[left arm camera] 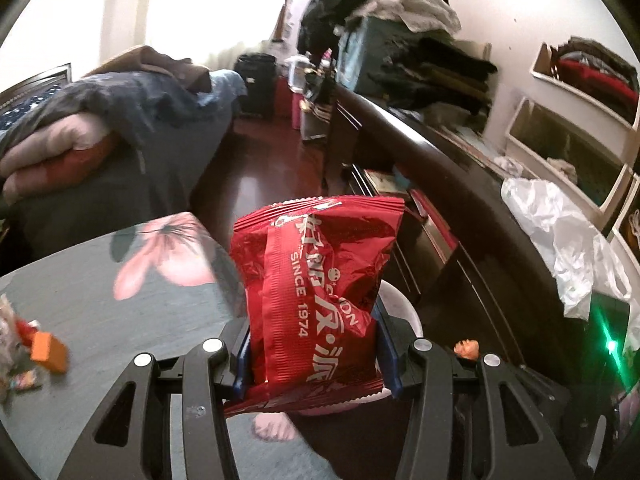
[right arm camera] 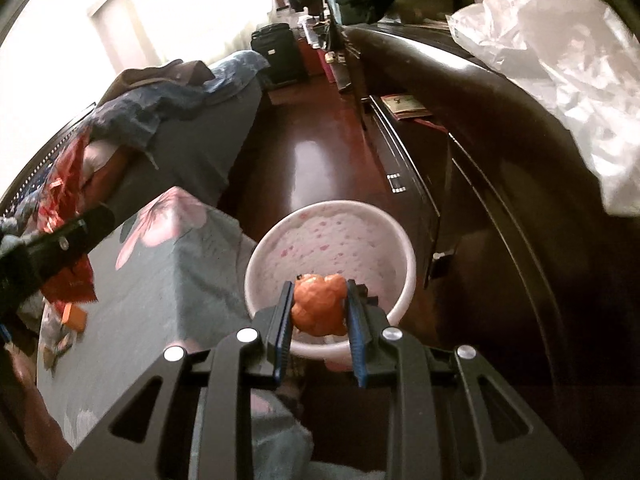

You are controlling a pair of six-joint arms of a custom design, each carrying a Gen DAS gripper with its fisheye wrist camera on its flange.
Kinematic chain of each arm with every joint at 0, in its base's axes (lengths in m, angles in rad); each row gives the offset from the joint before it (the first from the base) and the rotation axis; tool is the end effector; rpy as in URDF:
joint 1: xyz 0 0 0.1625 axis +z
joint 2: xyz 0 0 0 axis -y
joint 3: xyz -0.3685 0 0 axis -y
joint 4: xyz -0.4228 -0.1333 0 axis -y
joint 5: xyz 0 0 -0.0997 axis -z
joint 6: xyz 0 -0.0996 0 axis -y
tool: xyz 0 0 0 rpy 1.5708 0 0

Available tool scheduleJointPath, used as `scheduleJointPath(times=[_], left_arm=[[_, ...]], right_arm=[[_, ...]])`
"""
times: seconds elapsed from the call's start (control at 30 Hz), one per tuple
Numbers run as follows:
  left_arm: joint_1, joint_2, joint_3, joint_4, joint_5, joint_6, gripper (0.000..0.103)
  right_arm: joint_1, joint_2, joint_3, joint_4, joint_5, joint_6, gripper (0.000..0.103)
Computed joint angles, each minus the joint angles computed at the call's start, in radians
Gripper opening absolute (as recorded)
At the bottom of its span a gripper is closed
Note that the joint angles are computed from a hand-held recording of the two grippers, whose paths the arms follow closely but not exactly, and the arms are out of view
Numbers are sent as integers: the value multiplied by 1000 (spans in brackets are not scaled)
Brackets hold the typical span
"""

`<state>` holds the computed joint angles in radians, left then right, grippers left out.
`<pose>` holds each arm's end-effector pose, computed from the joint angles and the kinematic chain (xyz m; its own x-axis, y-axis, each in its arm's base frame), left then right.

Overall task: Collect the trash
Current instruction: 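Carry the red bag and orange piece toward the wastebasket, then open both tools over the wastebasket to drop the bag and orange piece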

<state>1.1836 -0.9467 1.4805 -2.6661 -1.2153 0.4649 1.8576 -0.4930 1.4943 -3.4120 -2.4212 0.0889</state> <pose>-0.1139 -0.7240 0.2205 -0.6952 0.5144 -0.5021 0.7063 0.6188 -0.3439 0.2450 -0.6242 0.0112 -0.8047 0.4056 0.4336 -0.1179 0.6067 -0.7862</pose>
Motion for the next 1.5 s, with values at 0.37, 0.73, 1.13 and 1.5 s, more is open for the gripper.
scheduleJointPath(times=[0.37,0.73,1.13,1.5], left_arm=[[25,235,-283,185,8,-23,50],[41,346,-430,265,-35,-35,84],[58,256,-360,172,-74,-56,92],[57,53,-131,15,-34,-6,97]], right_arm=[[-96,52,-113,46,61,-5,26],[-126,168,-266,26,58,-124,44],[-113,182,-268,31,11,-124,64],[-22,132,-177,136,2,17,77]])
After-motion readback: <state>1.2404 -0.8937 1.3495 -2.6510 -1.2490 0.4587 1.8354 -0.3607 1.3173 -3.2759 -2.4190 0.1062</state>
